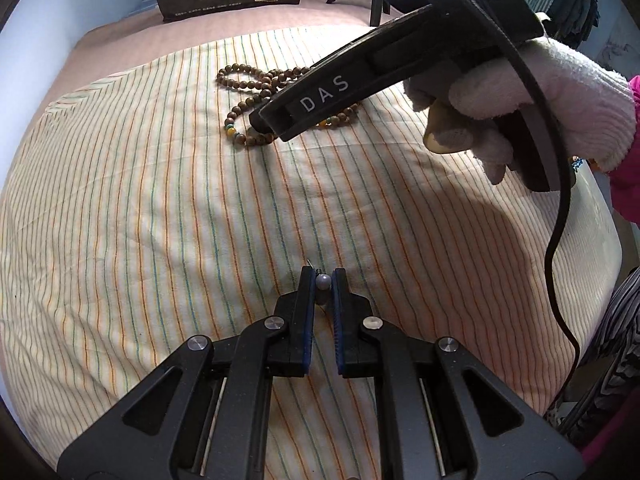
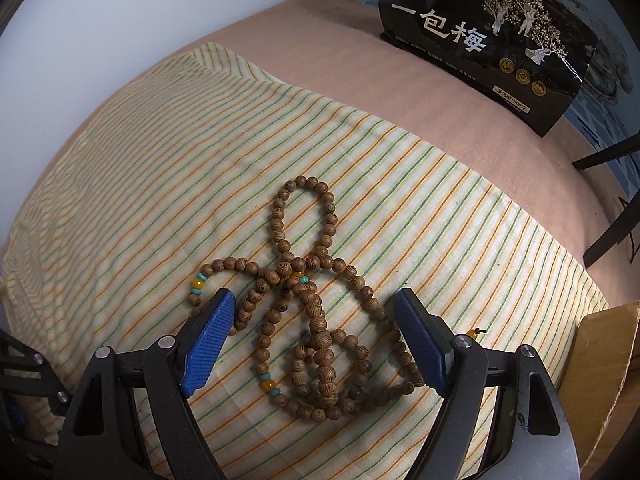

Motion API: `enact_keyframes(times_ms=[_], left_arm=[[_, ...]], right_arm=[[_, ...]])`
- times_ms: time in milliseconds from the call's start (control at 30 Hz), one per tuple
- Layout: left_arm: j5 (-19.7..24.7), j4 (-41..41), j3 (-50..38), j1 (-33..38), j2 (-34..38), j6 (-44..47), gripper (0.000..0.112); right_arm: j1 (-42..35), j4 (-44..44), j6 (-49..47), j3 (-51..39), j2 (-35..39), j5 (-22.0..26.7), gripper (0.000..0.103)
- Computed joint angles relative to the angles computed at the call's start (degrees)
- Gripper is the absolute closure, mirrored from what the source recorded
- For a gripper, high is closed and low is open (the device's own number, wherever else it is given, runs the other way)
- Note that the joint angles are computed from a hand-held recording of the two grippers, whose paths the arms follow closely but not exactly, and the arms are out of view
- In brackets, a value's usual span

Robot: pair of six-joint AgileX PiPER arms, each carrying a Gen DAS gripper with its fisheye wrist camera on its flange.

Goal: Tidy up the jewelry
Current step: 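Grasp the brown wooden bead mala with the right gripper, then lift the mala with the right gripper toward the box while the left gripper carries the earring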

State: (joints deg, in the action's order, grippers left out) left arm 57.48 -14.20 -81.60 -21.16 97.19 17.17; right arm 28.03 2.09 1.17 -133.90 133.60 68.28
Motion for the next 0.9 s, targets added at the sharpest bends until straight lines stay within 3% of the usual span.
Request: enact_keyframes(times_ms=[100,167,300,400,900], left_arm=[[0.58,-0.72,-0.99,1.26,0.85,0.80,0.106],[0.92,-0.72,-1.33,1.51,0.87,0.51,0.106],[1.47,-0.31,-1.89,1.76,0.65,-0.70,0.106],[1.50,0.26,-2.19,1.94,0.41,-1.77,0.106],[3.62,3.65,-5.64,0.46,-3.01,-6.22,0.106]], right_arm=[[-0.12,1.08,-0.39,-1.07,0.55,0.66,0.043],[-0.01,1.19,-0.63,-0.61,0.08,0.67,0.063],[-0.03,1.54,-0.80,1.04,-1.31,0.46,0.086],[0.02,1.39,-0.25,2.75,-2.49,-0.27,0.092],[0.92,3.89,0.83,24.46,-19.70,-9.09,0.092]])
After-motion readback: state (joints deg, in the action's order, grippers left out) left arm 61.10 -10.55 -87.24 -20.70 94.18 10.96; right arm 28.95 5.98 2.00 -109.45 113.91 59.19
